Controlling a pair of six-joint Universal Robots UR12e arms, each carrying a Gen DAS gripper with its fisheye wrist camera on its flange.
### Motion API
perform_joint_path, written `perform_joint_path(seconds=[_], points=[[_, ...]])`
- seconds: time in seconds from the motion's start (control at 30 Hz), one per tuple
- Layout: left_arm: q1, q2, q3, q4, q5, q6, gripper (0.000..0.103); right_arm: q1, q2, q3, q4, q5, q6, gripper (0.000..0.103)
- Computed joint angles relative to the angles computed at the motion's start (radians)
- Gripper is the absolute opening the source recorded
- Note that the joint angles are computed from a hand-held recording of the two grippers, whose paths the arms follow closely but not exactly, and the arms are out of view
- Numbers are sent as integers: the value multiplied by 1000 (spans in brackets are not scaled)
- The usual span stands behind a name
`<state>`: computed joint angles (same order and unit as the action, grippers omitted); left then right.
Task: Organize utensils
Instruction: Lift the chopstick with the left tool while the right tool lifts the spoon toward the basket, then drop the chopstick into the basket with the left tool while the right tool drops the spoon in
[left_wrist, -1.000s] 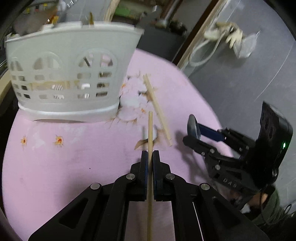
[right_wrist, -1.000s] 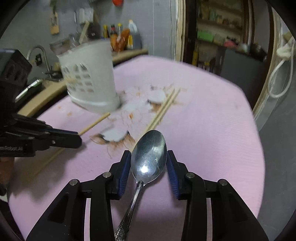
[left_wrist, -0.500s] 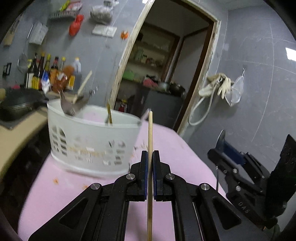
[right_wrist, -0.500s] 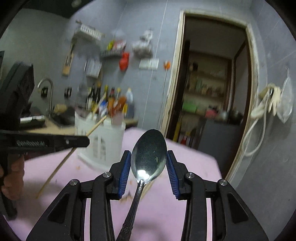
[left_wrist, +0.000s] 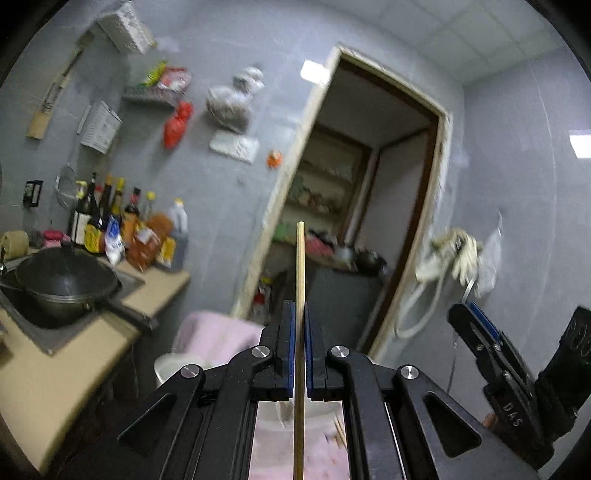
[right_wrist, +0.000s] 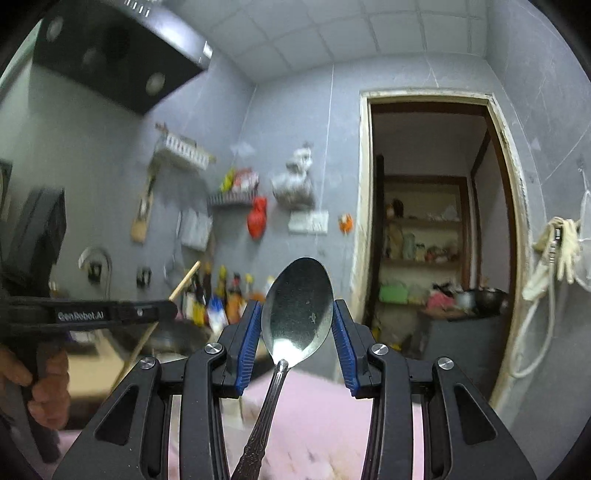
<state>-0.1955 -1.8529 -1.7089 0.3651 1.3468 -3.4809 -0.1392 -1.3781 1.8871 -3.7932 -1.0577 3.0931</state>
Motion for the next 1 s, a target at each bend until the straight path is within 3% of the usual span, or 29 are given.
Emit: perform_joint_path(seconds=[0.2,0.33,0.6,0.83,1.0], points=[[49,-50,64,55,51,-76,3,12,100,-140,-104,48,242,36],[58,-85,103,79,109,-82,3,24,141,-193,-114,18,284,36],[51,-156,151,135,199,-99,3,63,190,-215,-118,-103,204,36],[25,-183,138,206,296,-81,3,91,217,-207,-131,-162,73,36],[14,-191,127,228,324,-76,3,107,231,-197,-161,-180,-10,36]])
